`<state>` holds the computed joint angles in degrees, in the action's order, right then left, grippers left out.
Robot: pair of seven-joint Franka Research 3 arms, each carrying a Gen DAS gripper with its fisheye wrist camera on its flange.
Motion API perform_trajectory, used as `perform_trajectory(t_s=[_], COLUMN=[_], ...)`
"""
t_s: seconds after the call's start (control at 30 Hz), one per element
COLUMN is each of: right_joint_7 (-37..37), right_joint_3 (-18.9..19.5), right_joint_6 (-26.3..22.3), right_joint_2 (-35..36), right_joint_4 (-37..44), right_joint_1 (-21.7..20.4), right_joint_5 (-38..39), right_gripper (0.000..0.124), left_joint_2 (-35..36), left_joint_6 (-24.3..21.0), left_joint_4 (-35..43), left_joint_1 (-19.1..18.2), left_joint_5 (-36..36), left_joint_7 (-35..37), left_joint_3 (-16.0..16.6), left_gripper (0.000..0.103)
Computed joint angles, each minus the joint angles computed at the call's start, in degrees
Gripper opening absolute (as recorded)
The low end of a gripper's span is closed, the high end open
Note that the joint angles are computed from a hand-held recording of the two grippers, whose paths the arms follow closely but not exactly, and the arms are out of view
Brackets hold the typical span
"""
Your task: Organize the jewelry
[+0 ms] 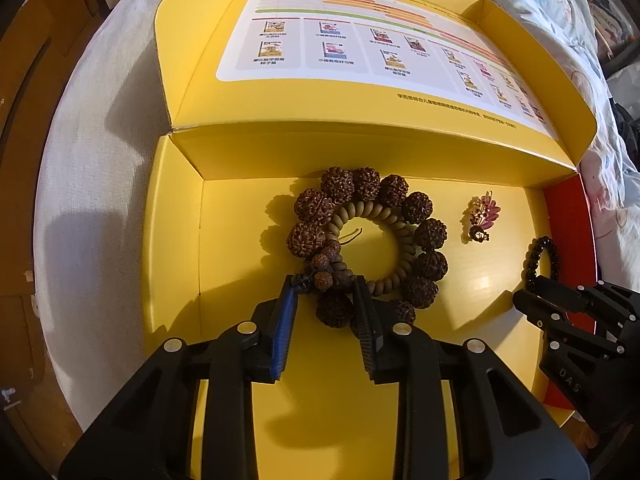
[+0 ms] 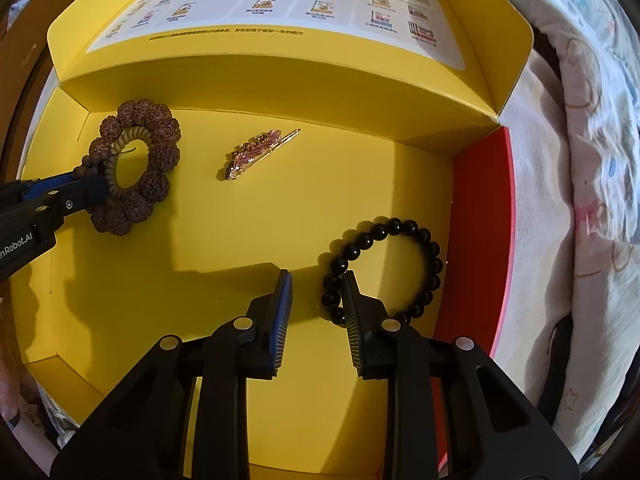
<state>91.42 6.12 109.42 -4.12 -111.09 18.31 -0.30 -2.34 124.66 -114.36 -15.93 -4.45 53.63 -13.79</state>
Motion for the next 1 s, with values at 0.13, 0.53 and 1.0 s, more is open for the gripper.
perform_trajectory(t_s=[0.13, 0.53, 1.0], right_joint_7=[-0.70, -0.61, -1.21], right_joint_3=[-0.59, -0.94, -1.16], right_joint_6=[-0.93, -1.83, -2.27], right_joint_2=[-0.13, 1.98, 2.19], right_joint_4=[0.22, 2.07, 2.79], right_joint_1=[-0.52, -1.10, -1.21], right_joint_5=[2.28, 2.85, 5.15], right_gripper=[0.024, 0.021, 0.015], left_joint_2=[-0.07, -1.16, -3.03], left_joint_6=[0.33, 0.43, 1.71], left_joint_4=[-0.04, 0.07, -0.80], left_joint_1=[-0.10, -0.28, -0.38], left_joint_5=[0.08, 0.40, -1.04], left_joint_7=[-0.70, -0.57, 0.22], left_joint_3=[-0.08, 0.04, 0.33], left_gripper=[0.028, 0.008, 0.008])
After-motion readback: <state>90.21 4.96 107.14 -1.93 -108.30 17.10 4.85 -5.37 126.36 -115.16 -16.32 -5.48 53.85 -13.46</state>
